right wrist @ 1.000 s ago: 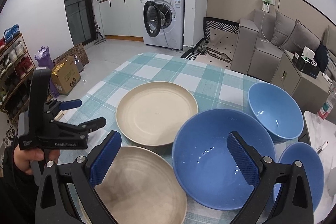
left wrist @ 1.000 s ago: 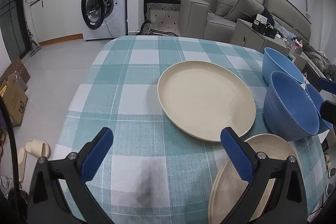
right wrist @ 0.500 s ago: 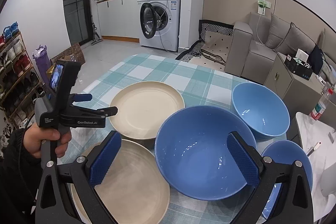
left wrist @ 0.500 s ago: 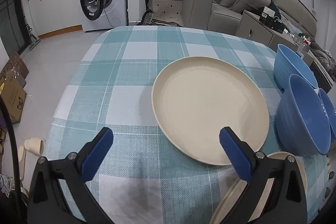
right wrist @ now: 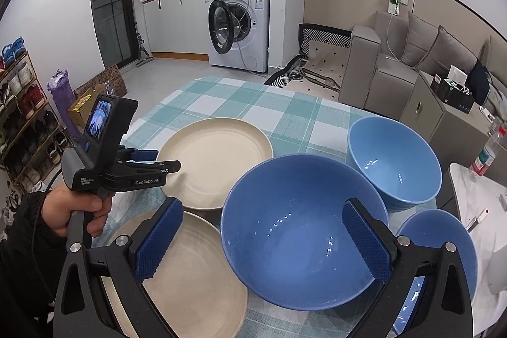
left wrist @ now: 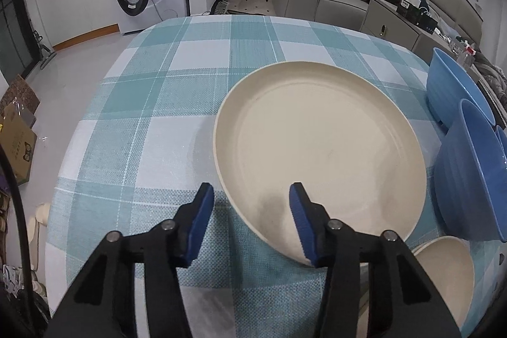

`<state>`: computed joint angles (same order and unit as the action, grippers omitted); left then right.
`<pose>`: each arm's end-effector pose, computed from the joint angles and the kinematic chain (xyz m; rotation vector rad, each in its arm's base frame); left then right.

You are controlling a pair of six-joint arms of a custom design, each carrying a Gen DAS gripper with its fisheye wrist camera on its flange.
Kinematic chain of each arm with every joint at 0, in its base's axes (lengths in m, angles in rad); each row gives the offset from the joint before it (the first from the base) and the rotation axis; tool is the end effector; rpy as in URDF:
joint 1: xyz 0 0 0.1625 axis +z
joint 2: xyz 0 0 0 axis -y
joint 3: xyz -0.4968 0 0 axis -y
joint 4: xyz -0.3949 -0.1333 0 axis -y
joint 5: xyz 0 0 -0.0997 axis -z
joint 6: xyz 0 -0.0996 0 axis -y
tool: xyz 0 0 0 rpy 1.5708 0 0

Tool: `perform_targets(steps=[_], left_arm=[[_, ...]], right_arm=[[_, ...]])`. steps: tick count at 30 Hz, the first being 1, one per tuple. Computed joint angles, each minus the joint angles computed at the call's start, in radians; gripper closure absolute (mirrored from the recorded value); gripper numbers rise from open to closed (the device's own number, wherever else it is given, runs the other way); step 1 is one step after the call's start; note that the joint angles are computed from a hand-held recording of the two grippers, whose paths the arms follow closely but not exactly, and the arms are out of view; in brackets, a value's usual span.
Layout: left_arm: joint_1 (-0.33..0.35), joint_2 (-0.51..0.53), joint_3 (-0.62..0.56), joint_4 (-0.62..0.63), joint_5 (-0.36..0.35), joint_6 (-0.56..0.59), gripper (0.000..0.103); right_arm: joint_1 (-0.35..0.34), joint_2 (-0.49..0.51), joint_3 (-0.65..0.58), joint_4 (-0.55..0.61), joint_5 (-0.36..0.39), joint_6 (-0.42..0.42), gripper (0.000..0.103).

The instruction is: Organize plates and bowls

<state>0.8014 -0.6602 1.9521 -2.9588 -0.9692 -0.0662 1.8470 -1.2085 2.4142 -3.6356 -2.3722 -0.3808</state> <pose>-0.2869 -0.5689 0.0154 0.8573 2.4495 -0.4407 0.1779 -0.4013 0.2884 0.2978 -2.1631 0.9331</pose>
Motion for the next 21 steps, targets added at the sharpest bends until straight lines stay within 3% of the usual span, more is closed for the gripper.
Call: perform_targets(steps=[5,21], left_arm=[[0.004,-0.003,0.006,0.001,0.007,-0.007,0.069],[0.013,-0.047,0.065,-0.027,0.038,0.004,0.070]], right_arm=[[-0.004,0.011,-0.009,0.006,0.006,-0.001,0.001],[-0.011,0.080,-0.051,0.016,0.057,-0.006,0.001]])
